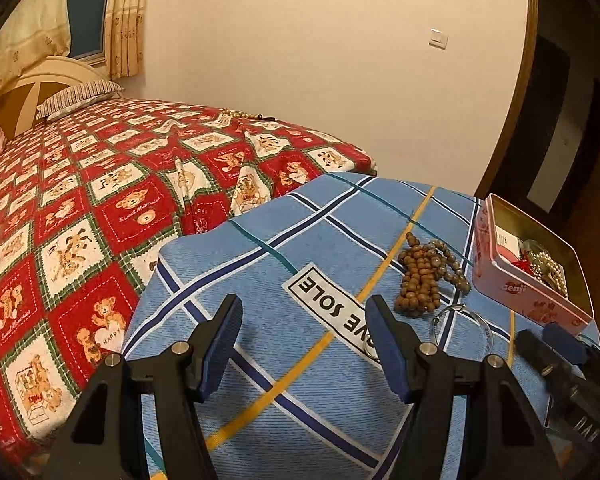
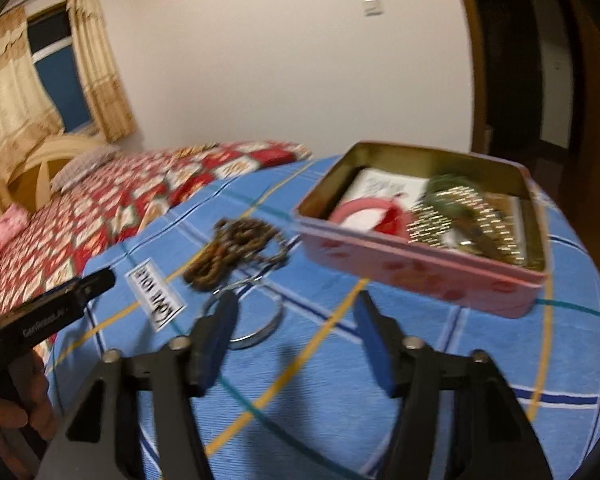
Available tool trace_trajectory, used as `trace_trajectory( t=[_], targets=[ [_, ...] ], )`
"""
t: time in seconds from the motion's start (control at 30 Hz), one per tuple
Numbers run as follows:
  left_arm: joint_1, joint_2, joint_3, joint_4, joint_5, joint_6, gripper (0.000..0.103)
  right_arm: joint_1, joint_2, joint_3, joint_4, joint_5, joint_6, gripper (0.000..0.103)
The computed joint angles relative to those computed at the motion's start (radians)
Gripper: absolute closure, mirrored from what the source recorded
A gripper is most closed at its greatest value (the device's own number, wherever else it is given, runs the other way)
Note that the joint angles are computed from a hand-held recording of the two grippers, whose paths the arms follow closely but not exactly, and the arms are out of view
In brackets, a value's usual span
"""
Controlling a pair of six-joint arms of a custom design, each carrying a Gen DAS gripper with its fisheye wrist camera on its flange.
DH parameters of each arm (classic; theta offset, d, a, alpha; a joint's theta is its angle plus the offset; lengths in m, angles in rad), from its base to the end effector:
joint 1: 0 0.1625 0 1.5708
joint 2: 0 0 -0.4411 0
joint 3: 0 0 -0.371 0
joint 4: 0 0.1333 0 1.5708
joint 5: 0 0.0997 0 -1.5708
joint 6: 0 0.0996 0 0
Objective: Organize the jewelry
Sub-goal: 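Move both tools from the tin back to the jewelry on the bed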
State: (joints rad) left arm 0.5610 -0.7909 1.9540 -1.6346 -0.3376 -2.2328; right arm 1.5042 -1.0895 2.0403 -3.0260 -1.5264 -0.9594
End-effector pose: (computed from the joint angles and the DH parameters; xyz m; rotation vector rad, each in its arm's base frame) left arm -0.2797 -0.4442 0.0317 -0.3845 1.8790 -1.2998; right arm 0.1005 -0.5631 0.2126 1.2476 -2.5688 0.6723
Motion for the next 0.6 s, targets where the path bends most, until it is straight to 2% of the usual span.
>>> trace_trajectory(
  t=[0.03, 0.17, 0.33, 0.4, 0.47, 0.53, 0.6],
  targets=[
    [0.001, -0.001, 0.004, -0.018, 0.001, 0.016, 0.039, 0.008, 0.005, 0.0, 0.009, -0.011, -0.009, 0.025],
    [0.001, -0.008, 0.019, -0.058, -0.004, 0.033, 0.039, 0.045, 0.041, -0.001, -0.002, -0.067, -0.046, 0.021],
    [0.002, -0.02, 0.047, -0.11, -0.003, 0.039, 0.039, 0.095, 0.108, -0.046, 0.045, -0.181, -0.044, 0.021],
    [0.005, -0.022, 0.054, -0.14, -0.005, 0.061, 0.039, 0.117, 0.136, -0.064, 0.06, -0.255, -0.036, 0.019],
    [0.007, -0.022, 0.059, -0.169, -0.007, 0.087, 0.039, 0.123, 0.14, -0.056, 0.04, -0.27, -0.061, 0.02],
    [0.008, -0.021, 0.06, -0.181, -0.009, 0.098, 0.039, 0.123, 0.14, -0.05, 0.018, -0.28, -0.074, 0.029],
    [0.009, -0.021, 0.059, -0.185, -0.012, 0.103, 0.039, 0.119, 0.132, -0.047, 0.023, -0.277, -0.091, 0.029]
  ],
)
